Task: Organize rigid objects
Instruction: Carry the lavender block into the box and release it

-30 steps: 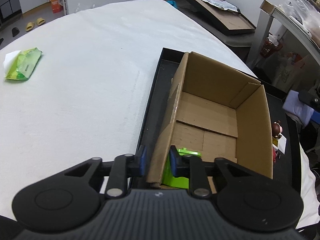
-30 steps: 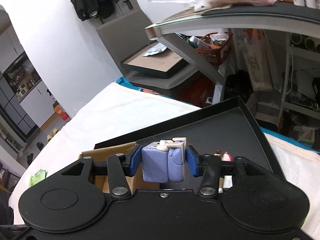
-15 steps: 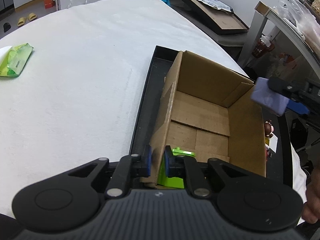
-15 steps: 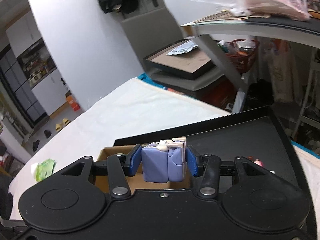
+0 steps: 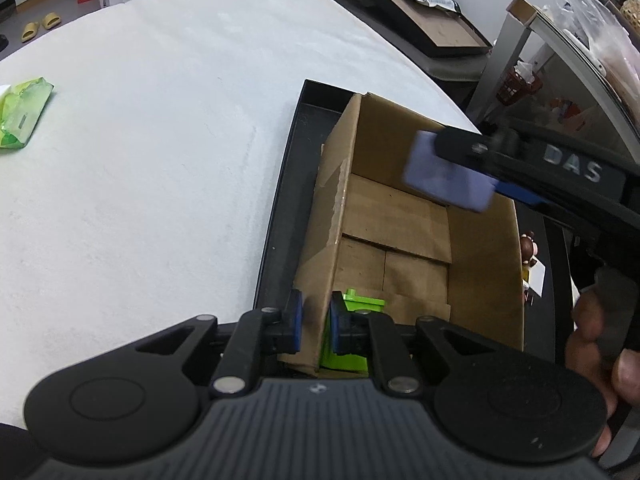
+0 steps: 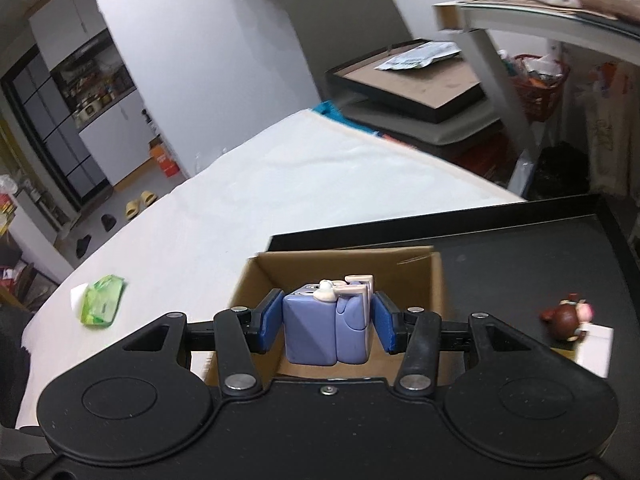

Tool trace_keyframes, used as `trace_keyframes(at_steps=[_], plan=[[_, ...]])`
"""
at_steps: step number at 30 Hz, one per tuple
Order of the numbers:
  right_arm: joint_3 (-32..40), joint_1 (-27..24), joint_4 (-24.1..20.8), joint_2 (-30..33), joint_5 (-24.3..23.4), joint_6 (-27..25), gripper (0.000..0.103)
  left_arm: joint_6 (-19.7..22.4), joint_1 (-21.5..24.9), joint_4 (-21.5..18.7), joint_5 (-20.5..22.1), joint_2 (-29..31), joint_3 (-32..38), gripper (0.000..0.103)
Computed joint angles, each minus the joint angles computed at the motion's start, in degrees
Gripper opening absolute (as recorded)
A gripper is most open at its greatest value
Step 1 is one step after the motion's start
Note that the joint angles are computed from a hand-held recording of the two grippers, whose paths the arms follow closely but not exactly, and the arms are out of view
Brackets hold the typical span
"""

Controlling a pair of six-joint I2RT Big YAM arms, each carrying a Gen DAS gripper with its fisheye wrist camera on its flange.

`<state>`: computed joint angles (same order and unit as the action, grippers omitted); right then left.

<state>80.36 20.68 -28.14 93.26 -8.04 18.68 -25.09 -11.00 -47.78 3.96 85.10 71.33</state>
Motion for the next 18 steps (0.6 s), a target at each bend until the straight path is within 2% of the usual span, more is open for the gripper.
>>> trace_keyframes(at_steps=[2,4,6,8,10,18], plan=[[0.4,0.7,0.2,0.3,-0.9,-0.1,0.048,0.2,0.0,-1.1,-0.1,0.4,0.7,0.012],[1.6,1.4,-1.5,1.0,-1.4,-1.5,0.048,0.0,0.0,-2.0,-0.1,0.6,1.3,0.013],[1.1,1.8,-1.1,0.4,-0.1,-3.3,0.049,0.1,-0.2,-2.2,-0.8,0.5,1.5,0.014],[0.5,1.5,-0.3,-0.4,-0.3,-2.8,0.051,-0.3,-0.4,-2.6,-2.3,0.5,1.9,0.015],[-0.1,1.1,0.0,-1.1,-0.5,-1.5,0.051,-1.2,-0.4,-3.3,-2.0,0.4,2.3,0.016],[-2.2,1.4,-1.0,-3.3,9.8,-1.7,0.066,-1.8,-2.0,-5.0,-5.7,-0.7,2.7,0.016]])
